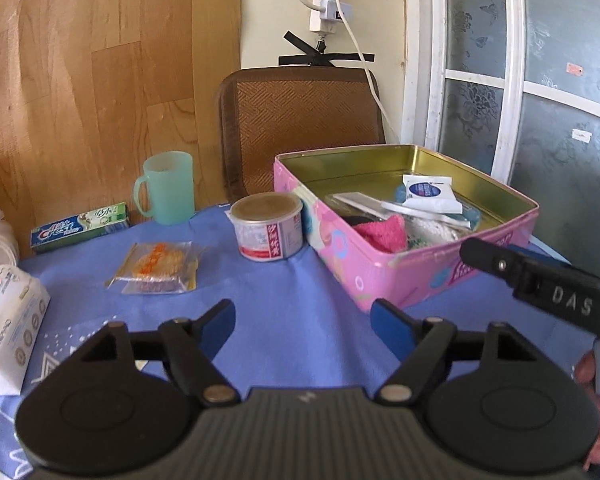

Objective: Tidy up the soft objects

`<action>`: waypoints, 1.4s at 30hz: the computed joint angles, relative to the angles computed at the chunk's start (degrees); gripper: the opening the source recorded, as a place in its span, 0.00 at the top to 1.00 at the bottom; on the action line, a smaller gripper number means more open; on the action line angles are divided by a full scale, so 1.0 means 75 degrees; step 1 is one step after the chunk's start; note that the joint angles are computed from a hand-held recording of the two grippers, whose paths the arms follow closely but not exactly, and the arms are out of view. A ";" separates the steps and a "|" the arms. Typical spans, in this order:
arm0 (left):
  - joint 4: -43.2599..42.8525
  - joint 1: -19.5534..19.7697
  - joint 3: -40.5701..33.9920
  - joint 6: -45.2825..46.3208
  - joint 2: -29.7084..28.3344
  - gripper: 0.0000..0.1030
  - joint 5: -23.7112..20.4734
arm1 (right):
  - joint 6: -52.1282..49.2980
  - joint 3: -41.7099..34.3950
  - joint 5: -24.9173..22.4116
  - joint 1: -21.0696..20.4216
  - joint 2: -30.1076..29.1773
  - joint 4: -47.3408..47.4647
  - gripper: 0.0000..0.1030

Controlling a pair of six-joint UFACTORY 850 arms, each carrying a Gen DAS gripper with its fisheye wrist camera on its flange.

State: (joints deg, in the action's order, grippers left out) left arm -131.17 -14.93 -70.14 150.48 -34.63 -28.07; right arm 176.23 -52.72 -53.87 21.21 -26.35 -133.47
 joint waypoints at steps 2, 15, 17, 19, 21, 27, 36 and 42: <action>0.0039 0.0076 0.0095 0.0015 0.0046 0.22 -0.0089 | -0.0024 -0.0007 0.0019 0.0057 0.0015 0.0079 0.42; -0.0120 0.0611 0.0299 0.0172 -0.0011 0.14 -0.0440 | -0.0789 -0.0419 0.0380 0.0427 -0.0186 0.0344 0.42; -0.0107 0.0717 0.0225 0.0088 -0.0090 0.13 -0.0426 | -0.1000 -0.0552 0.0438 0.0496 -0.0266 0.0429 0.42; -0.0134 0.0830 0.0145 0.0070 -0.0178 0.11 -0.0453 | -0.1167 -0.0676 0.0497 0.0543 -0.0327 0.0500 0.42; -0.0373 0.0935 0.0045 0.0252 -0.0299 0.10 -0.0453 | -0.1372 -0.0833 0.0591 0.0576 -0.0410 0.0532 0.42; -0.1669 0.1285 -0.0318 0.1159 -0.0800 0.10 -0.0467 | -0.1941 -0.1463 0.1208 0.0607 -0.0808 0.0265 0.42; -0.3054 0.1692 -0.0738 0.1435 -0.1390 0.10 -0.0963 | -0.2726 -0.3335 0.2951 0.0278 -0.1942 -0.0334 0.42; -0.3094 0.1753 -0.0783 0.1157 -0.1419 0.10 -0.1020 | -0.1879 -0.5140 0.4667 -0.0292 -0.2966 -0.0107 0.42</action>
State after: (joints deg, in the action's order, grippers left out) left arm -154.38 -1.79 -76.01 159.16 -45.27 -35.72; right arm 162.13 -91.27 -18.87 19.02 -48.59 -134.27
